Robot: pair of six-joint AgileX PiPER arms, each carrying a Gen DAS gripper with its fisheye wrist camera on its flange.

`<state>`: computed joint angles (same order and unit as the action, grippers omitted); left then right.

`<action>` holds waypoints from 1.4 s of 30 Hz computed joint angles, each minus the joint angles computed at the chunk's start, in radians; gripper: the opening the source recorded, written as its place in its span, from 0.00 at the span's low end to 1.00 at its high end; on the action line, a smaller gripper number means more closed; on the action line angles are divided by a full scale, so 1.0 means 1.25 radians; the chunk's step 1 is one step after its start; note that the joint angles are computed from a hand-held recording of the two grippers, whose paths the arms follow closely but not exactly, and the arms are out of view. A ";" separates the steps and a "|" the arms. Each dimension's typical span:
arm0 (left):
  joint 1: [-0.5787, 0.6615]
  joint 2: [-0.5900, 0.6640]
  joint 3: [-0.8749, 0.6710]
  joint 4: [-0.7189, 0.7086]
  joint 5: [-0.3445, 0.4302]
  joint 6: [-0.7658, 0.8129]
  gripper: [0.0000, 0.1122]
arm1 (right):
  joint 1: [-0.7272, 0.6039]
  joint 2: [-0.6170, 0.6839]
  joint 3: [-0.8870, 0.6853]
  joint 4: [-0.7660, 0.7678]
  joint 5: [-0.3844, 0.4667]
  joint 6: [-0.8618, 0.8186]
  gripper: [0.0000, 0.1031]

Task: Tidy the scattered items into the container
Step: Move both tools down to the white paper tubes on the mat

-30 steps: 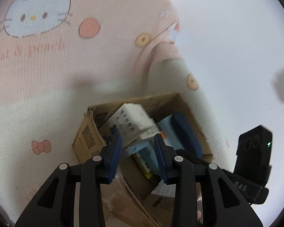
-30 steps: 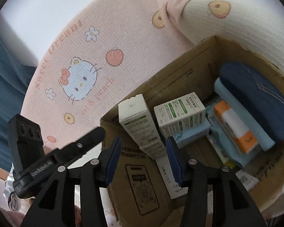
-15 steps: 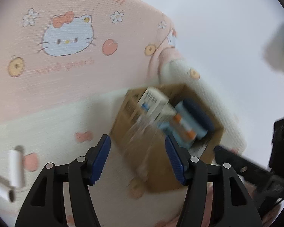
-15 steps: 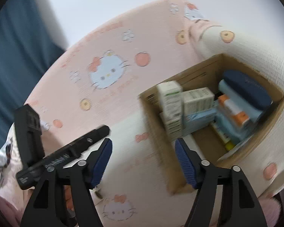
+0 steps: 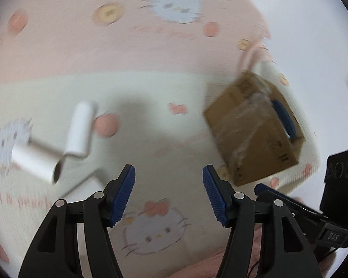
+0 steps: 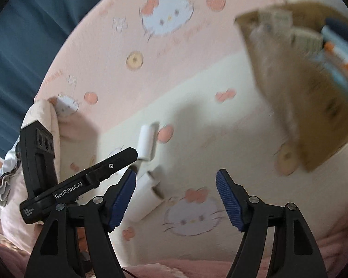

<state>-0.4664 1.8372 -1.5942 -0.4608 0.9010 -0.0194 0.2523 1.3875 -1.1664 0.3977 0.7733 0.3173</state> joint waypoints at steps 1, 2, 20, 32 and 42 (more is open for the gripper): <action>0.022 -0.002 0.020 -0.015 -0.002 0.011 0.58 | 0.006 0.023 -0.009 0.015 -0.002 -0.005 0.68; 0.044 -0.005 0.044 -0.029 -0.007 0.024 0.58 | 0.011 0.043 -0.016 0.028 -0.006 -0.012 0.68; 0.267 0.212 -0.088 -0.232 0.085 0.142 0.55 | 0.040 0.478 -0.350 0.176 0.033 -0.075 0.68; 0.245 0.378 -0.307 -0.054 0.113 -0.079 0.10 | 0.029 0.679 -0.538 0.279 -0.024 -0.046 0.29; 0.250 0.456 -0.365 -0.273 0.183 0.035 0.05 | -0.007 0.716 -0.483 0.483 -0.003 -0.170 0.29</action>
